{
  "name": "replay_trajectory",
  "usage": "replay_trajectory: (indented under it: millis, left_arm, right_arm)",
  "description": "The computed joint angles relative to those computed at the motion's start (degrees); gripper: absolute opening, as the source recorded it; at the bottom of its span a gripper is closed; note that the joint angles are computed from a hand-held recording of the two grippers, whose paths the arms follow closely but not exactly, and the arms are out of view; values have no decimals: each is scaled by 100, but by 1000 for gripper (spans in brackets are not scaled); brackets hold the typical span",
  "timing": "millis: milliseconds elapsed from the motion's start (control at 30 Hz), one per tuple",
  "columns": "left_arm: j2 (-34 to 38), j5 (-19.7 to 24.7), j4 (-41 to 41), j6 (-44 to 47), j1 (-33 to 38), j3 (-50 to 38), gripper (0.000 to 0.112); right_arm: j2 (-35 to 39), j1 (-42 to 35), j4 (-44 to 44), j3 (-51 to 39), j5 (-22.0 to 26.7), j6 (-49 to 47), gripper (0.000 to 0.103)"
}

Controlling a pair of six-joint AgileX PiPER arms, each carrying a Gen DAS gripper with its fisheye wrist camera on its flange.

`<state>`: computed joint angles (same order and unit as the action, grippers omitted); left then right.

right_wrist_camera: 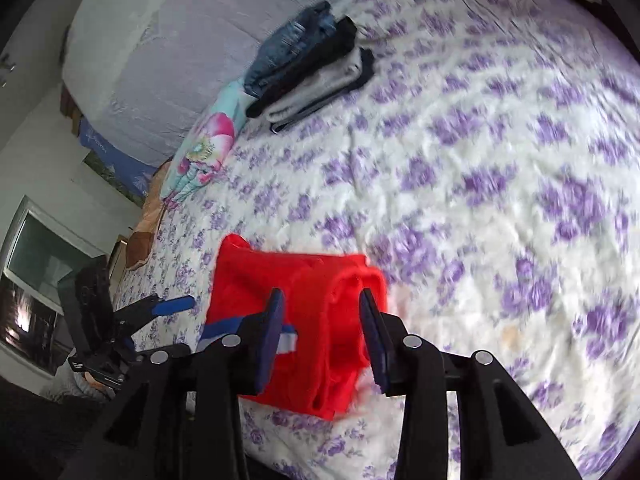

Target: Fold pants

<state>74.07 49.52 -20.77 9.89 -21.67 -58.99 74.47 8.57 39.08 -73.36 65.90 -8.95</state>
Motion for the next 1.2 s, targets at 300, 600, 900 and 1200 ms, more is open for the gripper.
replay_trajectory:
  millis: [300, 600, 900, 1200]
  left_arm:
    - [868, 42, 103, 75, -377, -121, 98]
    - [402, 103, -151, 94, 13, -98, 98]
    - [1244, -205, 669, -944, 305, -560, 98]
    - [1270, -811, 786, -1049, 172, -67, 99]
  right_arm:
    - [1240, 1118, -114, -192, -527, -137, 22]
    - [990, 713, 317, -34, -309, -457, 13]
    - [462, 2111, -1870, -111, 110, -165, 61]
    - [313, 1926, -1545, 545, -441, -367, 61]
